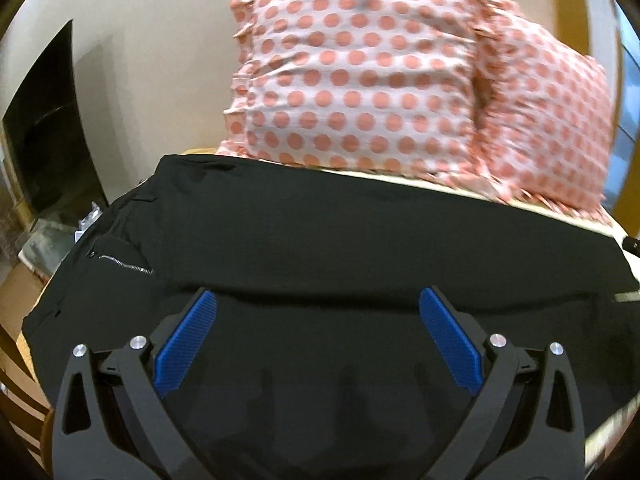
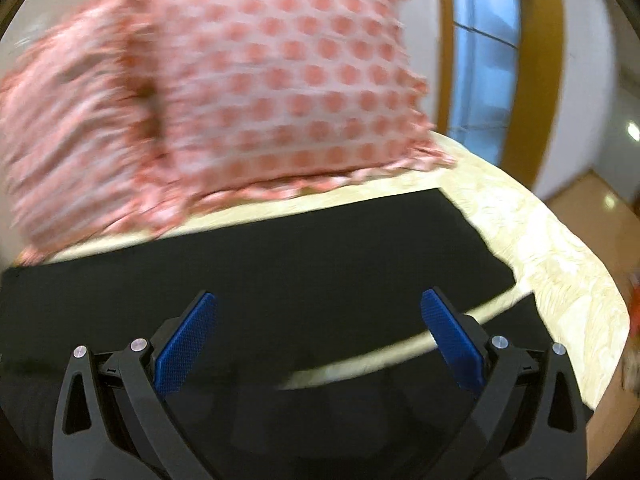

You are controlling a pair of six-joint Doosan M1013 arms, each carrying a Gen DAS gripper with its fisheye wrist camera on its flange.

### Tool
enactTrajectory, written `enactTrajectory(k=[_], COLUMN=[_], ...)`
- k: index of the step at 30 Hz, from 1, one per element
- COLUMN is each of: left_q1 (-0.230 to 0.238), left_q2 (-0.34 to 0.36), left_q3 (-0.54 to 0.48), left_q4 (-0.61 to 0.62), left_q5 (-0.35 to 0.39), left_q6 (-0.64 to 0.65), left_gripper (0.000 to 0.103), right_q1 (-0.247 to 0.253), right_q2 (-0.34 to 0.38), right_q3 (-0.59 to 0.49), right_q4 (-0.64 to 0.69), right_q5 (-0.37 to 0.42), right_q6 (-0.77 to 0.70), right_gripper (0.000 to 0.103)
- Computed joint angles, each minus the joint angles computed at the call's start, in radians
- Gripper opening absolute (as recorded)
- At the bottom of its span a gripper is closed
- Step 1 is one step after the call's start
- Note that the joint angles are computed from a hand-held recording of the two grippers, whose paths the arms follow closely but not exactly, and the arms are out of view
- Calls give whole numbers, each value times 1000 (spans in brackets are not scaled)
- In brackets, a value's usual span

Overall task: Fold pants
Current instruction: 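Lower the right tool onto the black trousers and close it on the fabric, then close the left tool on the trousers while the right tool keeps holding its end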

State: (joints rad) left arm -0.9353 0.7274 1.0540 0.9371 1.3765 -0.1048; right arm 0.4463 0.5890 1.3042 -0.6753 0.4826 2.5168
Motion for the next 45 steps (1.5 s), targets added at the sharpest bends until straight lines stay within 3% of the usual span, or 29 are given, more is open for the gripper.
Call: enactTrajectory(k=[4, 9, 12, 16, 19, 21, 25, 27, 34, 40, 45], left_q1=[26, 33, 41, 52, 59, 63, 65, 64, 56, 40, 32], left_q2=[28, 43, 32, 23, 19, 16, 15, 12, 12, 11, 3], left_q3=[-33, -32, -17, -2, 5, 10, 13, 17, 17, 17, 25], left_q4=[-15, 13, -4, -40, -68, -81, -88, -83, -55, -22, -10], left_q5=[45, 52, -2, -47, -71, -84, -88, -92, -67, -45, -39], left_q6=[7, 23, 29, 24, 21, 19, 16, 10, -7, -1, -11], left_gripper=[101, 101, 101, 101, 101, 101, 101, 101, 101, 101, 101], right_q1=[-20, -56, -74, -76, -69, -68, -79, -91, -106, -102, -96], right_q2=[122, 281, 358, 448, 497, 496, 417, 368, 165, -15, -108], right_q3=[-205, -486, -625, -788, -874, -866, -715, -623, -258, 56, 250], right_q4=[-13, 165, 243, 218, 156, 131, 131, 161, 168, -25, -248], right_q5=[189, 401, 508, 654, 732, 729, 630, 537, 153, -146, -244], right_q6=[27, -45, -37, 6, -17, -6, 52, 77, 161, 400, 691], right_gripper=[97, 74, 72, 71, 58, 42, 18, 8, 4, 4, 4])
